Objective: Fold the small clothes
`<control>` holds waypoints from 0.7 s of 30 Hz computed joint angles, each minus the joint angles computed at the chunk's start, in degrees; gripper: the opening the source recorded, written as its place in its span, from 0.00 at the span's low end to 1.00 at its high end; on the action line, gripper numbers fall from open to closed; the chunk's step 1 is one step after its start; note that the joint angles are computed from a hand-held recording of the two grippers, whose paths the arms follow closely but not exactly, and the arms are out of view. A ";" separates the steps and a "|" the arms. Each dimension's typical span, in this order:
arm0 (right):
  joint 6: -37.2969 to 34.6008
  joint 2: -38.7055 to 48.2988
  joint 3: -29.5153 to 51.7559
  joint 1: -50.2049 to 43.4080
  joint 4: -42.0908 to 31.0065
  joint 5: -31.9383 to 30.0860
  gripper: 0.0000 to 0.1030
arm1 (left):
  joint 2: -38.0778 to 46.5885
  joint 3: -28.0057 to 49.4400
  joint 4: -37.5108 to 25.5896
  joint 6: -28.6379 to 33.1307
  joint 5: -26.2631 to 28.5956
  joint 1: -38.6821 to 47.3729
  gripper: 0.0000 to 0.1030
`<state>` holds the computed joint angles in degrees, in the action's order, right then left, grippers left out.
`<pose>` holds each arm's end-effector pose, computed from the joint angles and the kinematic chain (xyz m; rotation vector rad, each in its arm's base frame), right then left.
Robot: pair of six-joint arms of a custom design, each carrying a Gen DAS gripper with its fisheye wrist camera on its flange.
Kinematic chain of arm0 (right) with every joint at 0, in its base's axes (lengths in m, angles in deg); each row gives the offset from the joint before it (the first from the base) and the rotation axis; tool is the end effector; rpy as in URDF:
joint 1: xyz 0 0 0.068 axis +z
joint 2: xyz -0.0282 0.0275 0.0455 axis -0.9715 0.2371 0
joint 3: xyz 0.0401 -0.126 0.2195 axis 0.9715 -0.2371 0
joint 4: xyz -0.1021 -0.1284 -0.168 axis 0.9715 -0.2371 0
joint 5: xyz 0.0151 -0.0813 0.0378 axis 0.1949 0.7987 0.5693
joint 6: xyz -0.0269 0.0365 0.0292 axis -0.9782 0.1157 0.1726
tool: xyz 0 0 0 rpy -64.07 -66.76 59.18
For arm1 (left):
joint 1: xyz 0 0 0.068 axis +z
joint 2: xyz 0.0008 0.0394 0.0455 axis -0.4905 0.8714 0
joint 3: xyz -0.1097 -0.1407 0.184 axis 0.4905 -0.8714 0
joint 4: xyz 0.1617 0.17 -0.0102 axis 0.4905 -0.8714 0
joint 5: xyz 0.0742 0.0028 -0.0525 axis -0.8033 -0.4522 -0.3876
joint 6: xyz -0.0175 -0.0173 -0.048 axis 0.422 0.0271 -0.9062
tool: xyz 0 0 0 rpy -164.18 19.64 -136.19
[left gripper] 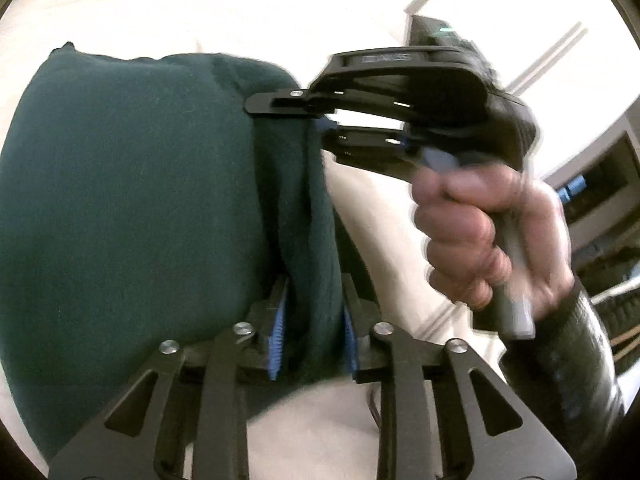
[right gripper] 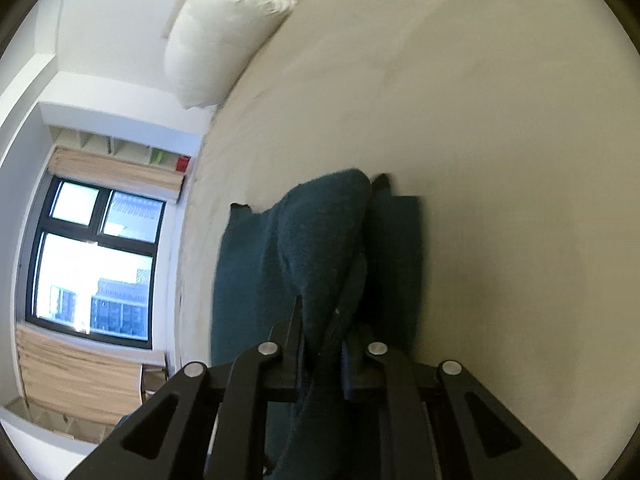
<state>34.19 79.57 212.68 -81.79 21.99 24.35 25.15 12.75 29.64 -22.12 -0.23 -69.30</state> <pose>0.4567 -0.0154 0.1766 0.0269 2.6391 1.3192 0.1771 -0.1565 0.2084 0.1756 2.5875 -0.7657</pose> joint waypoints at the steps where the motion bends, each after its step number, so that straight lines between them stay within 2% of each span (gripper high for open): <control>1: -0.03 0.49 -0.63 -0.04 0.04 -0.69 0.14 | -2.02 -0.63 -1.26 0.51 -0.11 -0.35 0.29; 4: 1.21 -2.25 -6.03 -0.25 2.96 -1.42 0.20 | -10.66 -3.78 -4.60 2.34 2.90 1.37 0.56; 6: 0.73 -4.70 -9.14 -0.37 3.38 -1.34 0.31 | -21.36 -6.67 -10.13 4.97 6.54 6.13 0.57; 9: -2.41 -11.47 -18.75 -0.40 5.86 -0.99 0.42 | -28.88 -6.09 -17.36 12.41 14.05 19.84 0.57; 12: -4.41 -16.24 -25.88 0.17 7.49 0.89 0.42 | -25.28 -2.89 -21.51 22.80 21.23 35.19 0.57; 16: -4.07 -23.75 -34.58 0.93 11.53 5.54 0.41 | -19.08 -0.96 -20.85 26.79 20.42 41.70 0.57; 19: -5.02 -27.63 -37.96 1.96 12.07 10.10 0.40 | -14.65 0.11 -21.22 31.15 23.07 47.46 0.57; 20: -7.31 -28.95 -41.54 0.77 13.25 10.44 0.39 | -13.48 0.34 -21.06 32.52 23.15 48.51 0.57; 21: -7.37 -29.55 -42.25 1.00 13.73 11.43 0.28 | -12.31 0.54 -20.47 33.23 22.92 48.82 0.57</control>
